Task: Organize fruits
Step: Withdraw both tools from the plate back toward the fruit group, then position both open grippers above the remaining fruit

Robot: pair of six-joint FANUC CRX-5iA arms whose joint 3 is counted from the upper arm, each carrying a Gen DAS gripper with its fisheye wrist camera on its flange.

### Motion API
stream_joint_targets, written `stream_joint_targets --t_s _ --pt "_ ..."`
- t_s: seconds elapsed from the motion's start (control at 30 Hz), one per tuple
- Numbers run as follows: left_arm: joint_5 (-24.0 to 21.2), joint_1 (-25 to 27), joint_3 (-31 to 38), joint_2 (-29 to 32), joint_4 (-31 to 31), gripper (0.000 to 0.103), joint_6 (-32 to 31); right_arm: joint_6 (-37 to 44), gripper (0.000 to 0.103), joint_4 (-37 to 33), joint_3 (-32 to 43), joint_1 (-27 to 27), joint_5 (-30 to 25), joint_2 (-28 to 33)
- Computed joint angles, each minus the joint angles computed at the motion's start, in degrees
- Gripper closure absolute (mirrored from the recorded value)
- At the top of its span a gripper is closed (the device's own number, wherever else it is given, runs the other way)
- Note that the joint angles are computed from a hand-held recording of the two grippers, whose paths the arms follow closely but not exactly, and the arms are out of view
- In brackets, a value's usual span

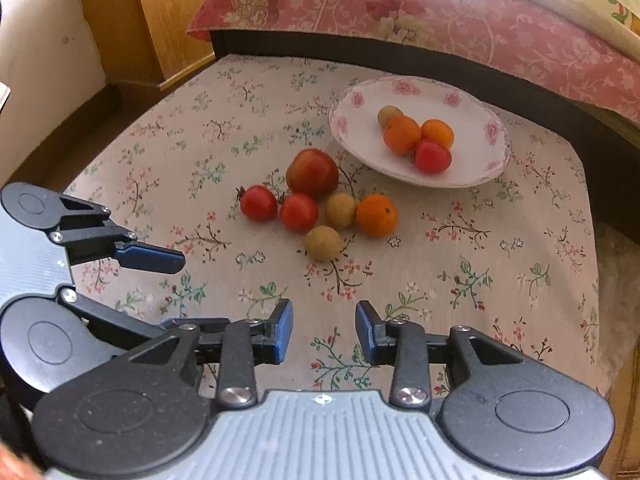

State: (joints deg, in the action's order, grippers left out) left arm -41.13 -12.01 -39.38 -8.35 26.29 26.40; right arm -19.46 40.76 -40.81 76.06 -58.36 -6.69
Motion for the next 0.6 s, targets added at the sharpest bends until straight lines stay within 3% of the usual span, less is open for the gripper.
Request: stream_joint_targets --t_s 0.6 --pt "-1.0 0.5 1.3 2.1 -1.0 0.038 0.9 4.3 0.066 -0.5 0.8 -2.4 4.3 1.6"
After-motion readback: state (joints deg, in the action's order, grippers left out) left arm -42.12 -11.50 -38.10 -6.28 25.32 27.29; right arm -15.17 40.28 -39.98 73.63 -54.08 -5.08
